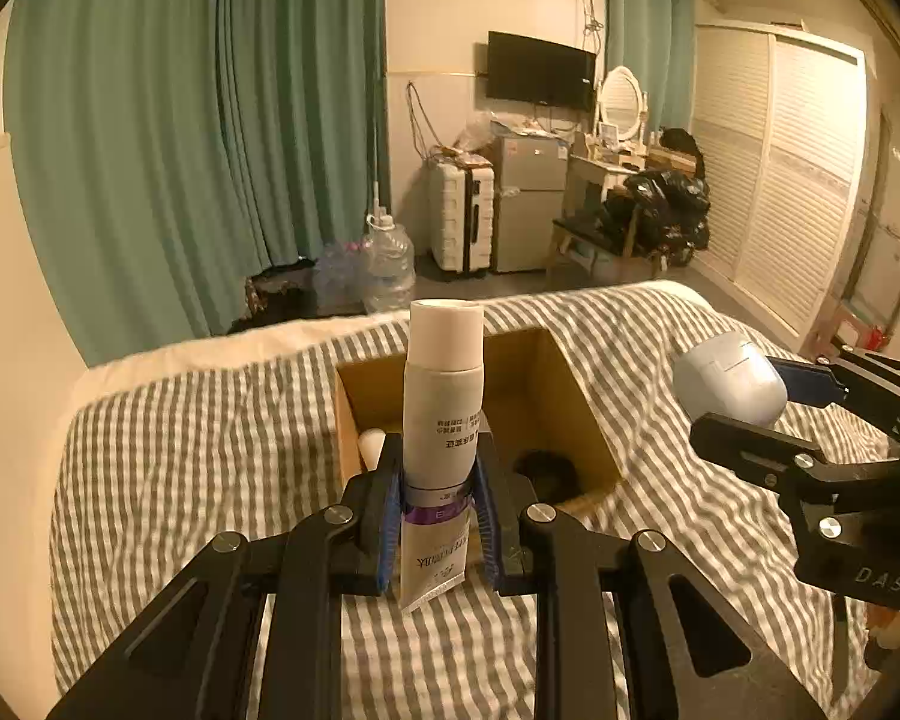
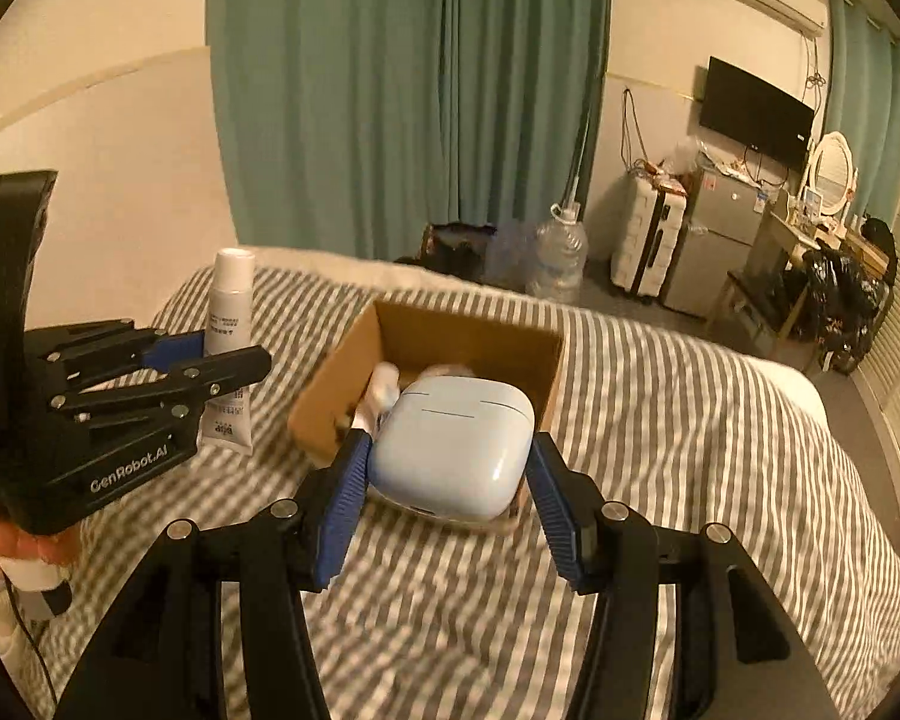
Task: Organize objects
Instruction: 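Lower the tube with the left gripper while the right gripper drops the earbuds case into the box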
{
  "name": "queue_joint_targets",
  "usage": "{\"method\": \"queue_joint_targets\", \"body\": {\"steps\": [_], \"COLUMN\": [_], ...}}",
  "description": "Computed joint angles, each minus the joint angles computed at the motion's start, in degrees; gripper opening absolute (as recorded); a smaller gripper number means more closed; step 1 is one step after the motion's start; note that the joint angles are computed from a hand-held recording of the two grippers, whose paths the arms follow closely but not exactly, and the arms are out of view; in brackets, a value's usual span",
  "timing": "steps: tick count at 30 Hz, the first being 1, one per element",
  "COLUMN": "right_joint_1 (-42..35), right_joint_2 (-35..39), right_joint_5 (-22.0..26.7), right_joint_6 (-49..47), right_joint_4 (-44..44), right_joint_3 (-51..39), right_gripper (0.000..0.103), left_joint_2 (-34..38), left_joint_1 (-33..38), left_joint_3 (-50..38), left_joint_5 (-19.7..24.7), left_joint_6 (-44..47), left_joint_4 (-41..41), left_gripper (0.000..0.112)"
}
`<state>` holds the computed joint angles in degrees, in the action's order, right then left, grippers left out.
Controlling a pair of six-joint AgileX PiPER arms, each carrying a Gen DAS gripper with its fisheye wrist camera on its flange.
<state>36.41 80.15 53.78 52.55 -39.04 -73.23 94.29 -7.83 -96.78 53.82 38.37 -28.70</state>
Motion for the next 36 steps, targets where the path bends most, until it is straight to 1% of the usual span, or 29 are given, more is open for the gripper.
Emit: {"method": "queue_joint_targets", "body": {"steps": [3, 5, 7, 14, 15, 19, 20, 21, 26, 29, 30, 31, 33, 34, 35, 36], "right_joint_1": [-4.3, -7.7, -10.3, -20.1, -20.9, -23.5, -23.8, -24.1, -25.1, -24.5, -24.4, -24.3, -24.3, -24.0, -24.0, -23.9], "right_joint_2": [4.1, 7.1, 10.1, 24.1, 25.6, 31.3, 32.7, 33.9, 35.3, 34.9, 34.4, 33.7, 32.3, 31.3, 30.2, 29.4], "right_joint_5": [-2.4, -5.0, -6.6, -11.2, -11.6, -14.1, -14.4, -15.0, -19.7, -20.1, -20.8, -21.7, -22.7, -22.7, -22.8, -22.7], "right_joint_6": [-4.5, -7.4, -9.5, -18.8, -19.5, -20.7, -20.6, -20.2, -18.3, -17.7, -17.2, -16.4, -15.2, -14.4, -14.0, -13.6], "right_joint_4": [2.5, 4.6, 6.4, 15.3, 16.0, 17.8, 17.6, 17.3, 16.3, 15.6, 15.0, 14.2, 13.9, 13.7, 13.8, 13.6], "right_joint_3": [-4.5, -6.5, -8.7, -17.8, -18.6, -19.9, -20.2, -20.4, -18.2, -17.4, -16.6, -15.7, -14.7, -14.0, -13.4, -13.0], "right_gripper": [0.053, 0.053, 0.053, 0.053, 0.053, 0.053, 0.053, 0.053, 0.053, 0.054, 0.057, 0.064, 0.066, 0.066, 0.066, 0.067], "left_joint_2": [5.4, 9.1, 13.6, 27.3, 28.0, 35.1, 35.5, 36.9, 37.9, 38.1, 37.6, 36.8, 35.4, 34.4, 33.5, 31.3], "left_joint_1": [-1.2, -2.4, -3.4, -6.4, -6.7, -7.6, -7.8, -7.8, -8.8, -8.7, -8.5, -8.5, -8.3, -8.4, -8.2, -7.5], "left_joint_3": [-6.7, -10.8, -15.7, -27.1, -27.2, -33.3, -33.4, -35.0, -33.9, -33.4, -32.6, -31.3, -29.3, -28.1, -27.1, -23.9], "left_joint_5": [0.1, -0.1, 0.9, 2.6, 2.5, 4.4, 4.4, 5.4, 4.1, 3.8, 3.5, 2.8, 2.2, 1.8, 1.4, 0.1], "left_joint_6": [-1.5, -3.5, -5.4, -8.9, -9.0, -10.1, -10.3, -10.5, -11.3, -11.9, -11.4, -11.2, -10.8, -10.6, -10.4, -9.1], "left_joint_4": [1.5, 3.4, 5.2, 8.5, 8.5, 9.4, 9.6, 9.5, 11.8, 10.9, 10.3, 10.0, 10.1, 10.3, 10.4, 9.8], "left_gripper": [0.022, 0.022, 0.022, 0.022, 0.022, 0.022, 0.022, 0.022, 0.022, 0.023, 0.024, 0.024, 0.030, 0.036, 0.048, 0.054]}}
